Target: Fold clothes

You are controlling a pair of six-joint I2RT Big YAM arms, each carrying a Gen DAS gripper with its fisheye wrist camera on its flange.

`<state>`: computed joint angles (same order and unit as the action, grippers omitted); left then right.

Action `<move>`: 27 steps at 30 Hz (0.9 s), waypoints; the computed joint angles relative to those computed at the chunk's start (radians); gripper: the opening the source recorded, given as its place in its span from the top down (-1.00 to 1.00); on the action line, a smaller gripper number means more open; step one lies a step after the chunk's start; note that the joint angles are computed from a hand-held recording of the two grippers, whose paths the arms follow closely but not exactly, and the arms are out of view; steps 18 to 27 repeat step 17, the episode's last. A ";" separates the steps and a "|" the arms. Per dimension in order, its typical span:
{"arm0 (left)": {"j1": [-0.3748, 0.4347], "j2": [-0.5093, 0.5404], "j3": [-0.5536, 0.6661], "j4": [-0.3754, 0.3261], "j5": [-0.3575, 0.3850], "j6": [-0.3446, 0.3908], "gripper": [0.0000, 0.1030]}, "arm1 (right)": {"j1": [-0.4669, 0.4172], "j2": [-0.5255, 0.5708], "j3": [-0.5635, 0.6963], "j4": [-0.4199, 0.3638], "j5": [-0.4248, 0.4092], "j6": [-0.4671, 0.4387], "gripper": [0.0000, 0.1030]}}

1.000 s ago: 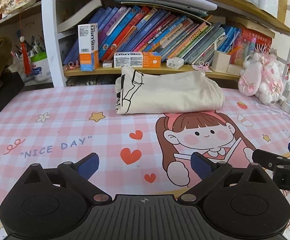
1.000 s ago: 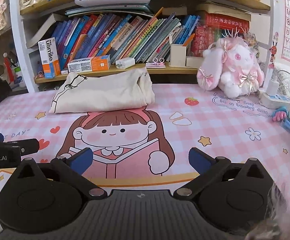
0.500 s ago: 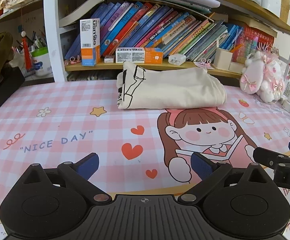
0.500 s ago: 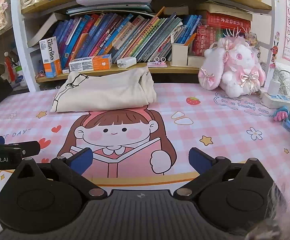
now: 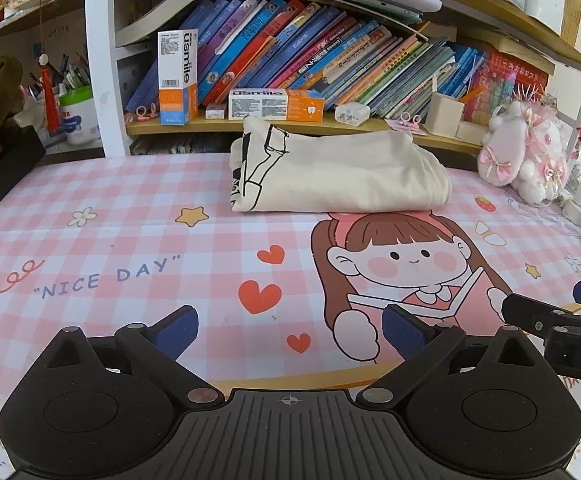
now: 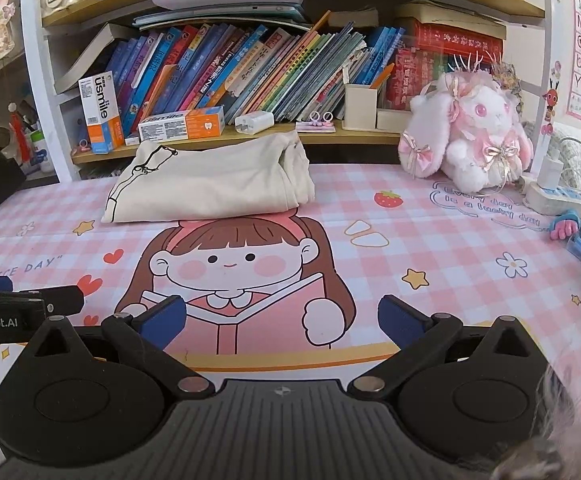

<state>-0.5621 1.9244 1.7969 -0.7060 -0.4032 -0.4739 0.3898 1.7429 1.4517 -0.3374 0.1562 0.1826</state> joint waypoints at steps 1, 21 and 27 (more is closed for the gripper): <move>0.000 0.001 0.001 -0.002 0.001 0.001 -0.94 | 0.000 0.000 0.001 -0.001 0.000 0.001 -1.00; -0.001 -0.001 -0.006 -0.002 0.011 0.023 -0.95 | -0.001 0.003 0.005 -0.018 -0.015 0.009 -1.00; -0.001 -0.001 -0.006 -0.002 0.011 0.023 -0.95 | -0.001 0.003 0.005 -0.018 -0.015 0.009 -1.00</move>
